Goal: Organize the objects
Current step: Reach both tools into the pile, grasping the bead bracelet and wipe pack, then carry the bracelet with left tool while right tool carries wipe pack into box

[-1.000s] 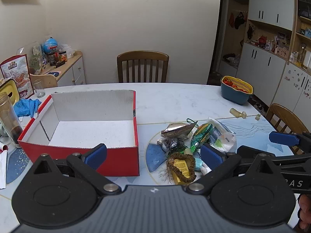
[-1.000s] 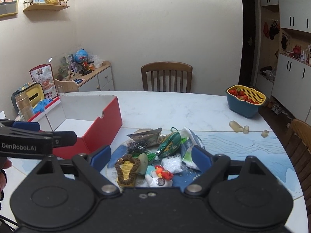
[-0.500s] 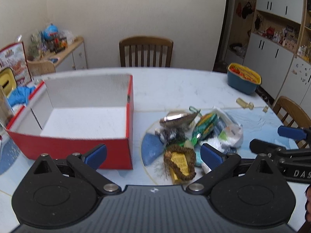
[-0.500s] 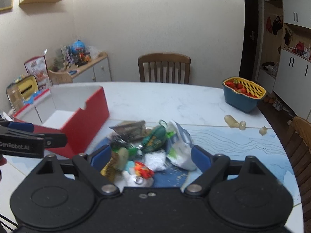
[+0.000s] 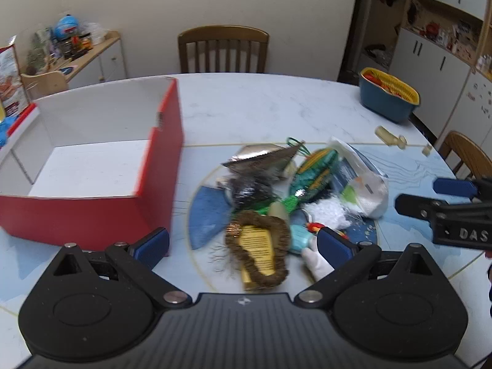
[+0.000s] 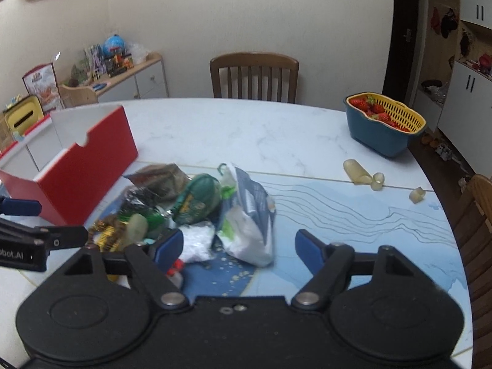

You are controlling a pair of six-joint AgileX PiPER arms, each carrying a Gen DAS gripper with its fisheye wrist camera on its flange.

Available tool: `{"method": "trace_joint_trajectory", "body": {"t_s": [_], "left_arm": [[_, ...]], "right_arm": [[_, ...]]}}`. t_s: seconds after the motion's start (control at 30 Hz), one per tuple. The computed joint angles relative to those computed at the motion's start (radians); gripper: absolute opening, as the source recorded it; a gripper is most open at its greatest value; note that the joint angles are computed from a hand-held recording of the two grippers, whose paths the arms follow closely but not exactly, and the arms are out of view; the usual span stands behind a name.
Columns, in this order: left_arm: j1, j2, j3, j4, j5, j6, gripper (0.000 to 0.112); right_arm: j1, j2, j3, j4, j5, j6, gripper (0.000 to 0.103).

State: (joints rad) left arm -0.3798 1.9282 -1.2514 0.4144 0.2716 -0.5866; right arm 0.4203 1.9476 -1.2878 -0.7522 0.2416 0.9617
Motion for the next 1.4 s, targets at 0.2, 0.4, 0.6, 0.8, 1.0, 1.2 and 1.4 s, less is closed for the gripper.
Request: {"method": "trace_joint_trajectory", "body": {"t_s": [0.2,0.4,0.6,0.8,1.0,1.2,1.4], "left_arm": [[-0.046,0.069,-0.064,0.064,0.013,-0.055,0.102],[-0.077,0.129,-0.125,0.139,0.045,-0.131,0.096],[-0.09,0.17,-0.177,0.132,0.077,-0.104,0.076],[-0.094,0.204,-0.232,0.067,0.141,-0.018,0.055],[-0.082,0.218,-0.27,-0.008,0.191,0.032,0.033],[-0.078,0.222,-0.295,-0.061,0.224,0.105,0.017],[-0.065,0.233,-0.321,-0.113,0.244,0.158,0.01]], "right_arm": [[-0.058,0.067,-0.067,0.361,-0.025,-0.413,0.071],[-0.081,0.138,-0.146,0.555,-0.007,-0.642,0.066],[-0.104,0.181,-0.204,0.736,0.011,-0.847,0.06],[-0.12,0.215,-0.256,0.827,0.032,-0.945,0.052],[-0.12,0.243,-0.305,0.823,0.05,-0.964,0.04],[-0.111,0.258,-0.33,0.786,0.055,-0.943,0.031],[-0.095,0.269,-0.351,0.696,0.081,-0.863,0.016]]}}
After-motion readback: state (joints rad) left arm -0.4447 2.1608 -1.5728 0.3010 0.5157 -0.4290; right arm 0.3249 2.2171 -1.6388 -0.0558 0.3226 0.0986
